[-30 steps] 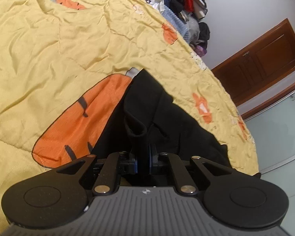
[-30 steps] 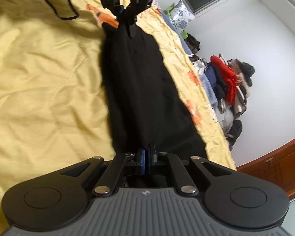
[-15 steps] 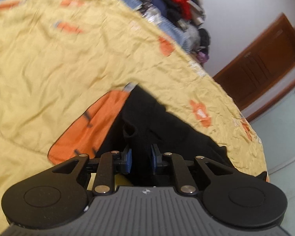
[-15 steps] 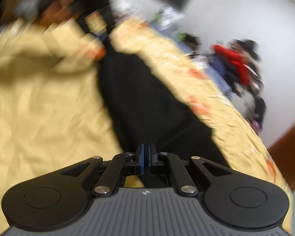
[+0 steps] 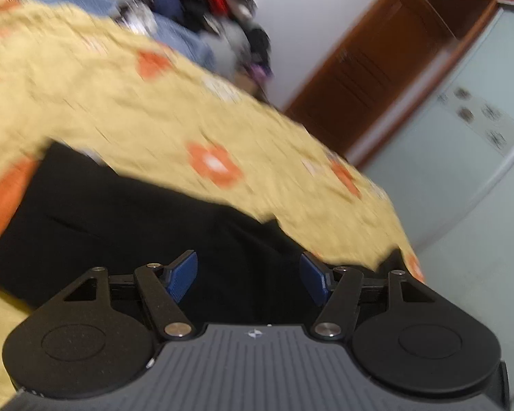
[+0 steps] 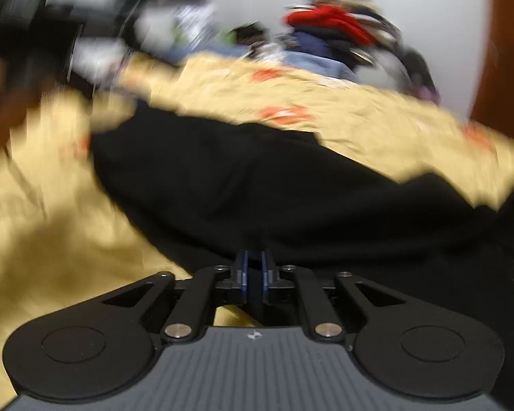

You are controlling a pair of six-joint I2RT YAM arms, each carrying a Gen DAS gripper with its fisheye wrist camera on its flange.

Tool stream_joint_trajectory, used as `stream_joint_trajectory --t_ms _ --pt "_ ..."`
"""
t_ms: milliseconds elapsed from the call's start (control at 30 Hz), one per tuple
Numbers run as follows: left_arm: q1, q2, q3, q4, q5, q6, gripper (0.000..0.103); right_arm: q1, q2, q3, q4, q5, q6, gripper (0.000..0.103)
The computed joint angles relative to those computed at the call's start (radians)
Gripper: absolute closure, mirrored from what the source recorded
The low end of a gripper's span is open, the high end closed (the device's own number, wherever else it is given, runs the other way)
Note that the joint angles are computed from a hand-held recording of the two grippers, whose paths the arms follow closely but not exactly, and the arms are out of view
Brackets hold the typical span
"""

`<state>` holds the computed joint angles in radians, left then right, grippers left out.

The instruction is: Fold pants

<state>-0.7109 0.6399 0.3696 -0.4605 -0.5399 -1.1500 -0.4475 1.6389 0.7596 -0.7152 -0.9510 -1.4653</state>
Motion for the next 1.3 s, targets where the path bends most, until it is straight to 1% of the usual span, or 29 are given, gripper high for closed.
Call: stream_joint_trajectory --t_ms 33,67,100,133,167,200,267,300,333,367,400,433,467,533,567,633,667,733,800,833,867,900,933,967,1000,1067,1167,1233,1300 --pt "-0.004 0.040 -0.003 0.041 0.022 0.005 0.036 -0.053 0.051 0.058 -0.041 -0.025 0.032 0.081" --pt "-0.028 0.080 -0.007 0.079 0.017 0.003 0.036 -0.095 0.077 0.088 -0.026 -0.045 0.095 0.064" --pt "-0.048 0.118 -0.008 0.112 0.010 0.006 0.036 -0.145 0.090 0.109 0.032 -0.063 0.193 0.052" --pt "-0.061 0.160 -0.005 0.145 0.008 0.008 0.036 -0.191 0.091 0.111 0.128 -0.079 0.304 0.027" --pt "-0.062 0.201 -0.006 0.186 0.020 0.015 0.036 -0.242 0.091 0.108 0.249 -0.099 0.434 0.018" --pt "-0.056 0.238 -0.011 0.232 0.041 0.035 0.034 -0.297 0.101 0.108 0.389 -0.120 0.589 0.018" --pt "-0.042 0.343 -0.007 0.310 0.079 0.072 0.034 -0.382 0.158 0.146 0.604 -0.141 0.835 0.018" --pt "-0.039 0.396 -0.001 0.336 0.093 0.081 0.034 -0.413 0.192 0.166 0.720 -0.115 0.960 0.018" --pt "-0.034 0.447 0.001 0.364 0.112 0.089 0.034 -0.434 0.229 0.196 0.799 -0.073 1.056 0.018" --pt "-0.028 0.488 0.005 0.383 0.133 0.088 0.034 -0.454 0.275 0.249 0.816 -0.036 1.125 0.018" --pt "-0.032 0.518 0.003 0.401 0.134 0.078 0.034 -0.477 0.331 0.335 0.752 -0.024 1.168 0.018" --pt "-0.055 0.535 -0.002 0.417 0.097 0.068 0.033 -0.501 0.389 0.426 0.665 -0.038 1.207 0.018" --pt "-0.077 0.549 0.000 0.421 0.062 0.066 0.032 -0.527 0.459 0.528 0.554 -0.069 1.253 0.018" --pt "-0.100 0.582 0.015 0.416 0.035 0.078 0.028 -0.567 0.594 0.715 0.334 -0.137 1.312 0.017" --pt "-0.114 0.596 0.022 0.414 0.018 0.075 0.027 -0.580 0.640 0.754 0.321 -0.165 1.367 0.017" --pt "-0.136 0.615 0.033 0.409 -0.005 0.076 0.024 -0.593 0.715 0.827 0.239 -0.217 1.386 0.018" --pt "-0.143 0.623 0.038 0.407 -0.012 0.080 0.023 -0.590 0.712 0.806 0.261 -0.224 1.376 0.018" --pt "-0.150 0.634 0.045 0.406 -0.022 0.081 0.022 -0.567 0.700 0.791 0.291 -0.189 1.341 0.018" --pt "-0.149 0.643 0.046 0.417 -0.026 0.078 0.021 -0.537 0.677 0.749 0.372 -0.166 1.373 0.017" --pt "-0.150 0.642 0.046 0.420 -0.028 0.076 0.020 -0.527 0.668 0.737 0.394 -0.157 1.380 0.021" --pt "-0.149 0.643 0.043 0.430 -0.029 0.076 0.020 -0.508 0.666 0.724 0.452 -0.137 1.419 0.042" --pt "-0.148 0.646 0.039 0.441 -0.029 0.080 0.019 -0.497 0.660 0.715 0.478 -0.114 1.432 0.060" --pt "-0.153 0.648 0.035 0.448 -0.038 0.083 0.018 -0.488 0.659 0.714 0.486 -0.088 1.438 0.086" --pt "-0.162 0.656 0.033 0.456 -0.054 0.088 0.016 -0.471 0.677 0.710 0.531 -0.070 1.469 0.092" --pt "-0.176 0.670 0.035 0.461 -0.071 0.092 0.013 -0.471 0.678 0.696 0.566 -0.073 1.487 0.092" --pt "-0.205 0.702 0.043 0.464 -0.109 0.113 0.012 -0.470 0.668 0.658 0.650 -0.052 1.509 0.095" --pt "-0.251 0.743 0.074 0.424 -0.163 0.132 0.012 -0.489 0.624 0.594 0.795 0.011 1.520 0.095" --pt "-0.268 0.746 0.080 0.411 -0.181 0.136 0.012 -0.498 0.619 0.617 0.783 0.018 1.489 0.095" --pt "-0.273 0.730 0.072 0.416 -0.186 0.134 0.012 -0.486 0.613 0.638 0.737 0.065 1.449 0.093"
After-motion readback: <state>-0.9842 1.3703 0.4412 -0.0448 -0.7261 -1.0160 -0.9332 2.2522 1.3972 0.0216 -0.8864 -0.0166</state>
